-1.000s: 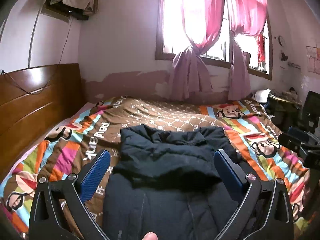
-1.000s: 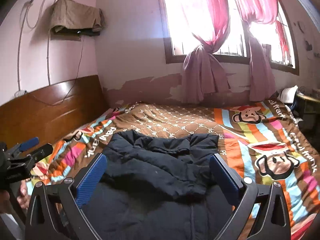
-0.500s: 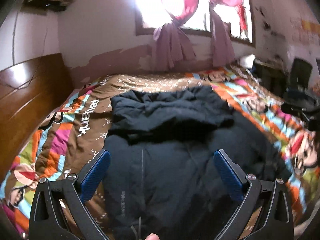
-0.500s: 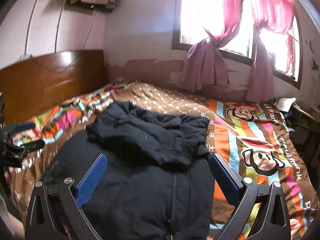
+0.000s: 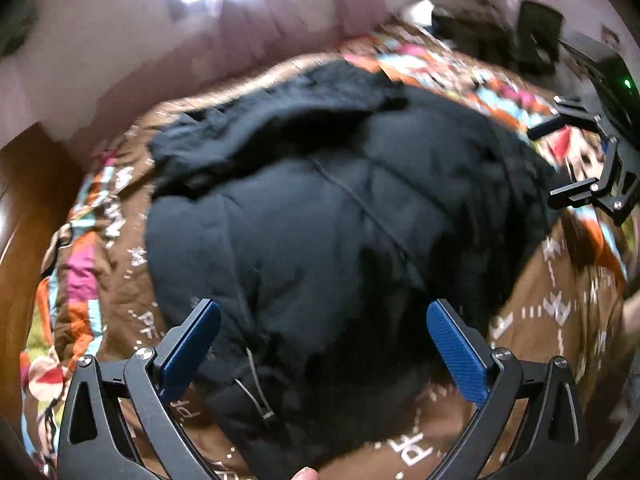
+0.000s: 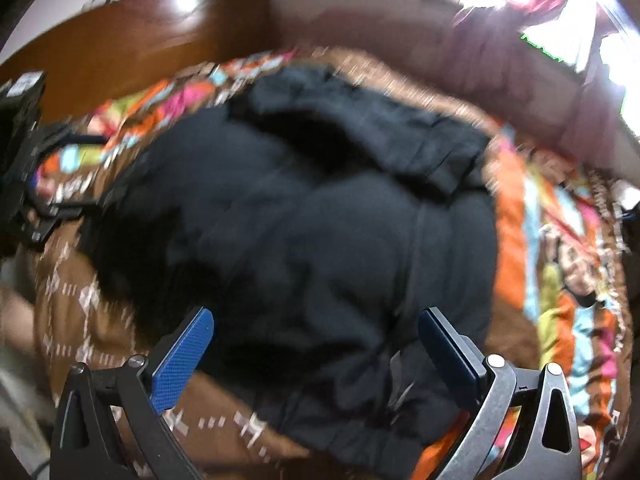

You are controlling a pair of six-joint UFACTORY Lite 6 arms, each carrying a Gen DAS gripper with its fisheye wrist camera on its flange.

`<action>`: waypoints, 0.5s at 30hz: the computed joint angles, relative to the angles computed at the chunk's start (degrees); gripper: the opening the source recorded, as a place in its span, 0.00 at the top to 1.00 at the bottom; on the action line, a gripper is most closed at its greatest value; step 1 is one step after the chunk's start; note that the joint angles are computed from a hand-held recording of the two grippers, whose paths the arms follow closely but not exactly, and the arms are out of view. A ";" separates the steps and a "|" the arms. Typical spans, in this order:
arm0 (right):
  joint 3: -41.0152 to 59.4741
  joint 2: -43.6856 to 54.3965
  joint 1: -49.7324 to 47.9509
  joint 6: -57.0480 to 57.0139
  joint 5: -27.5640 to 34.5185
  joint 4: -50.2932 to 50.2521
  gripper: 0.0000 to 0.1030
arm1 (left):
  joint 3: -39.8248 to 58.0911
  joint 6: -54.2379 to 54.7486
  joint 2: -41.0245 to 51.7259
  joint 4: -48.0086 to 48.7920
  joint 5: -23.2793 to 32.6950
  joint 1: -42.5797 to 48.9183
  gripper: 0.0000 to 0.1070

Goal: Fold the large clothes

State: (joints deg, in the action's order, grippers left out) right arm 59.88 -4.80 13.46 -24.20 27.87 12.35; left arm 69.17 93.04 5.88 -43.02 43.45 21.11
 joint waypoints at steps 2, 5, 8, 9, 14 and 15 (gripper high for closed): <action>-0.77 1.58 0.56 -2.43 2.75 0.57 0.00 | 1.43 -1.33 2.29 4.77 1.98 -0.52 0.05; -2.55 3.47 2.63 -2.67 4.88 -2.36 0.00 | 1.76 -0.51 4.31 8.69 2.86 -0.68 0.05; -4.67 4.25 4.24 0.63 4.73 -7.01 0.00 | 0.01 2.04 4.70 10.88 2.67 0.07 0.05; -5.09 4.65 4.49 2.50 4.88 -8.76 0.00 | -1.12 3.14 4.48 11.55 2.24 0.42 0.05; -6.40 5.90 4.85 11.40 5.23 -19.81 0.00 | -4.98 5.67 4.26 14.10 -0.63 1.83 0.05; -6.37 6.39 4.44 11.40 5.07 -21.06 0.00 | -5.39 5.49 4.18 14.41 -1.03 2.00 0.05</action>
